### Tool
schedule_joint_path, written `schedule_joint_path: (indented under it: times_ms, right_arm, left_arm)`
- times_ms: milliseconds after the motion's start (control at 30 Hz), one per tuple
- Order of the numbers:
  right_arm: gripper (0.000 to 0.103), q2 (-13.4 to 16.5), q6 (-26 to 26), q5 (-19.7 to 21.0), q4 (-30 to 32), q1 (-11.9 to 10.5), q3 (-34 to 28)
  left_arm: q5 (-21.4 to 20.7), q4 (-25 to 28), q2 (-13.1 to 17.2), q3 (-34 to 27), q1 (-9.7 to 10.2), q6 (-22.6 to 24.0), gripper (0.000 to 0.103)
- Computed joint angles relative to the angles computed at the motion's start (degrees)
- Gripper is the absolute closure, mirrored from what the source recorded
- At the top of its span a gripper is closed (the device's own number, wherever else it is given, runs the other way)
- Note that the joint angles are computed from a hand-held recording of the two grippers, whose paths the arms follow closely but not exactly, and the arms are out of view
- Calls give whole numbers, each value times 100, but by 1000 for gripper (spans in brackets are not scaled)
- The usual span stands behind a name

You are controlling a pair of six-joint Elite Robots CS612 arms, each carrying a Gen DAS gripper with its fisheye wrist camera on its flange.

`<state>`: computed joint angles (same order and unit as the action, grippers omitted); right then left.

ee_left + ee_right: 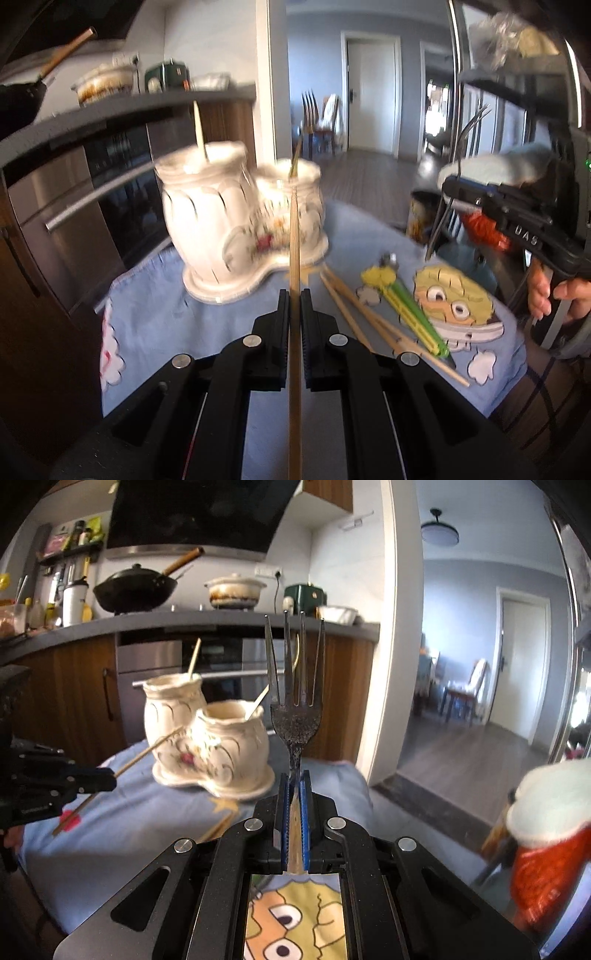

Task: Organize utensils
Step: 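Insert the chopstick into the taller cup with the left tool while the right inserts the fork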

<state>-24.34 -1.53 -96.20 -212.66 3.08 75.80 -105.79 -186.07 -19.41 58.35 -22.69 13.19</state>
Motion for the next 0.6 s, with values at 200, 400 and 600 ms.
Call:
schedule_joint_path:
  times_ms: [200,400,600]
  right_arm:
    - [97,-13,113,407,126,-22,-204]
    - [97,68,254,723,376,-43,-673]
    - [97,302,324,874,512,-32,-1387]
  left_arm:
    - [-210,-559,107,-181,79,-350,97]
    - [-387,-631,331,-852,164,-754,97]
    - [-454,-751,712,-1830,203,-1197,97]
